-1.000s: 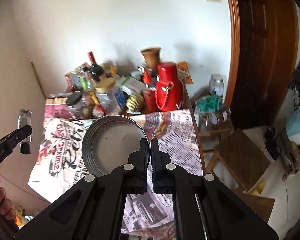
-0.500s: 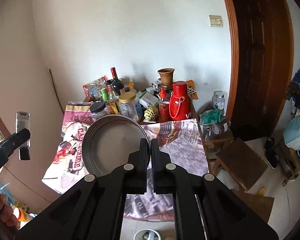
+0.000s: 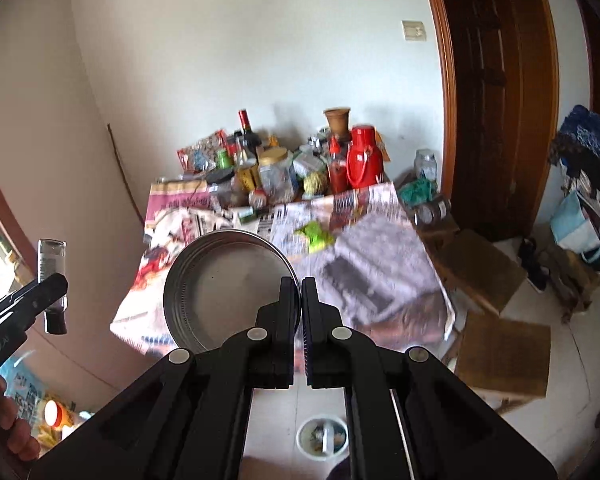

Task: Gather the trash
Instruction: 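Lift the tin lid and glass bottle and carry them toward the bin, then lower the right tool's tin lid and left tool's glass bottle over the white bin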

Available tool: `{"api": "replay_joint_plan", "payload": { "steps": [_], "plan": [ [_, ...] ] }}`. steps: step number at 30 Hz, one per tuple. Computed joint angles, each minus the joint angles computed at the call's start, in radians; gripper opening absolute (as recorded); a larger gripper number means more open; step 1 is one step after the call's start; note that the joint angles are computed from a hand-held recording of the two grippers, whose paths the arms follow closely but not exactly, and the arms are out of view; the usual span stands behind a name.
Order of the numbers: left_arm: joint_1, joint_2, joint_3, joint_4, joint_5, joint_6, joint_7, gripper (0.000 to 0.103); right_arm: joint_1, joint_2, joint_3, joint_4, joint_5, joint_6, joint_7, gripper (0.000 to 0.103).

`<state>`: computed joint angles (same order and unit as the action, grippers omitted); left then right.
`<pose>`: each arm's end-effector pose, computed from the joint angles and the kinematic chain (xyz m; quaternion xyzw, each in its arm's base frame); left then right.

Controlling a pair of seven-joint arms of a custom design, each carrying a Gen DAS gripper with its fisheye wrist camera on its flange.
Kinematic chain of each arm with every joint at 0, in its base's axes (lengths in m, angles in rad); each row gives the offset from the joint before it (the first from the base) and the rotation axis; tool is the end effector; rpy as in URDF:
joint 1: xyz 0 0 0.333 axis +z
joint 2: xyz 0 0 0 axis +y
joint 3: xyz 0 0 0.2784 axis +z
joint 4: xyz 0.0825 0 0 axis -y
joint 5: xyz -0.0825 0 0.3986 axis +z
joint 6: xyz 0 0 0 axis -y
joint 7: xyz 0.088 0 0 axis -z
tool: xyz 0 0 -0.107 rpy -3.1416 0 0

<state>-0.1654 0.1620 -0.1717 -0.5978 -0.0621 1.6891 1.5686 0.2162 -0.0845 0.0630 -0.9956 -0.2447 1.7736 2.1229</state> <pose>0.4549 -0.1467 0.9479 -0.5143 0.7295 -0.3903 0.2259 0.4473 0.1095 0.9262 -0.5235 0.7342 -0.2630 0.3430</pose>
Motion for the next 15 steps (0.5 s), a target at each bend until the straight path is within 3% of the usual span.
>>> {"api": "replay_joint_plan", "payload": {
  "steps": [4, 11, 15],
  "plan": [
    [0.051, -0.201, 0.021, -0.293, -0.088, 0.039, 0.034, 0.027, 0.011, -0.060, 0.017, -0.072, 0.006, -0.045, 0.030, 0.003],
    [0.066, -0.298, 0.020, -0.451, -0.115, 0.016, 0.025, 0.027, 0.014, -0.120, 0.014, -0.170, 0.061, -0.089, 0.025, 0.003],
    [0.063, -0.319, 0.006, -0.532, -0.091, 0.007, -0.015, 0.027, 0.012, -0.165, -0.006, -0.273, 0.123, -0.067, -0.001, 0.003]
  ]
}}
